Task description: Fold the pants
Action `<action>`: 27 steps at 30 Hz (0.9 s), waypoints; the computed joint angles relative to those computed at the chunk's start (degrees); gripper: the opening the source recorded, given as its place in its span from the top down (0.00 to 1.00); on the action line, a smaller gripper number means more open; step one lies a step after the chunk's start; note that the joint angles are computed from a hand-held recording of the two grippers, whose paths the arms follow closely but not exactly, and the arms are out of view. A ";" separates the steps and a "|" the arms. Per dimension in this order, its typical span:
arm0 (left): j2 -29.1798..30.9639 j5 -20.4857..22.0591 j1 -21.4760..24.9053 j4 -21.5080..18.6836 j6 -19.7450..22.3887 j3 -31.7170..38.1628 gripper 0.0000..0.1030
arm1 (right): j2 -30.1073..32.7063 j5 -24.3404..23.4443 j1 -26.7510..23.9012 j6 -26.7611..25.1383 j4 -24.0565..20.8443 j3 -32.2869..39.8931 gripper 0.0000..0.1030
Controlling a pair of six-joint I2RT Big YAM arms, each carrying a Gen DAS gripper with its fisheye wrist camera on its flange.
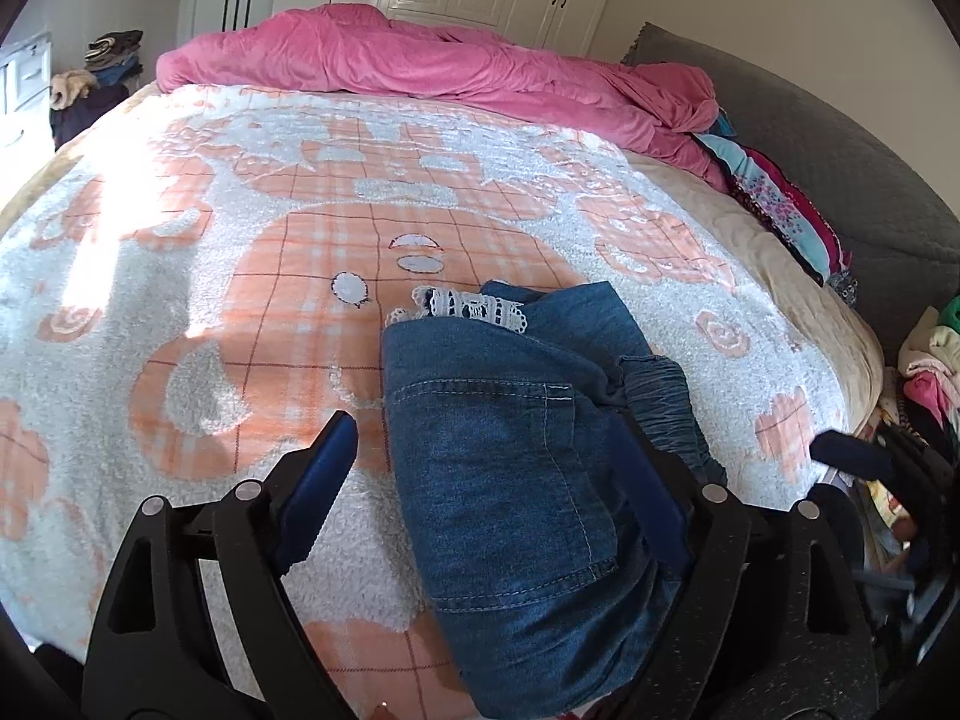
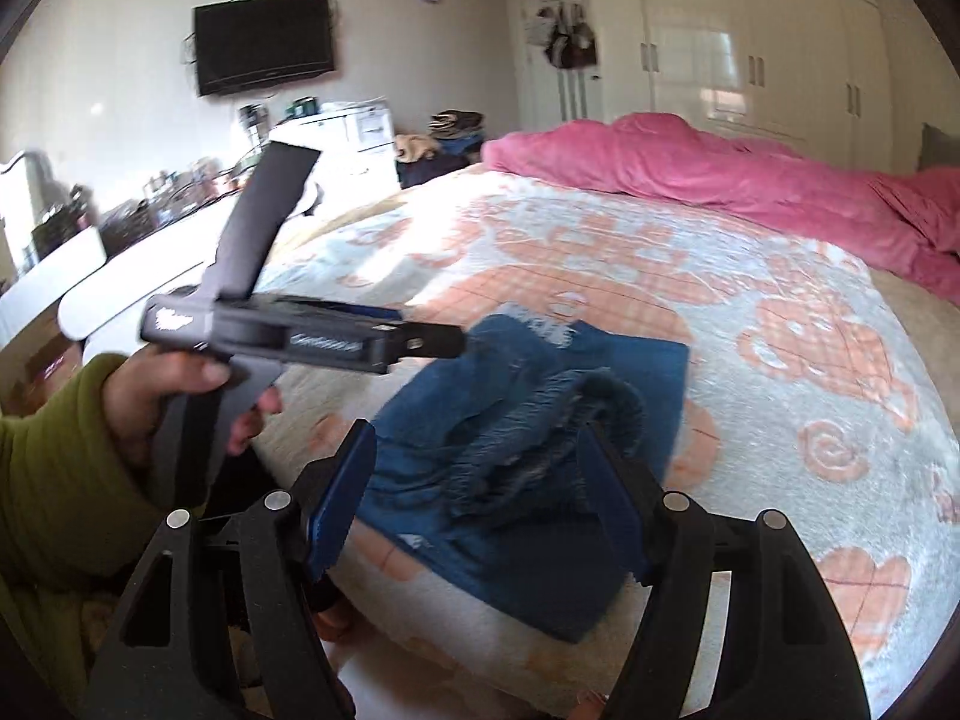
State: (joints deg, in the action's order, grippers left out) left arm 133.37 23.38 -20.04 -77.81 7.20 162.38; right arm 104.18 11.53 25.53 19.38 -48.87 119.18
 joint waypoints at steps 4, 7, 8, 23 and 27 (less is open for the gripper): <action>-1.53 -0.26 -0.01 1.50 0.08 -3.15 0.23 | -0.76 2.01 -1.26 3.21 -0.65 -1.55 0.34; -2.30 -0.30 0.02 2.29 0.04 -4.89 0.23 | -0.12 2.99 -2.15 4.89 -2.81 -0.75 0.34; -2.56 -0.31 0.08 2.57 0.15 -5.51 0.22 | 0.18 3.52 -2.30 5.55 -3.77 -0.32 0.34; -3.80 2.51 0.90 2.14 -1.19 -11.58 0.20 | 2.79 -2.47 -5.83 15.54 -8.52 0.73 0.34; -3.76 2.86 0.70 2.18 -0.83 -12.21 0.20 | 3.97 -4.17 -6.56 16.36 -9.07 1.85 0.34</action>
State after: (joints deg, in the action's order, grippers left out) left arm 129.61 26.24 -19.34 -75.64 6.37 150.17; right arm 108.15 7.36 18.98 35.75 -57.94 121.03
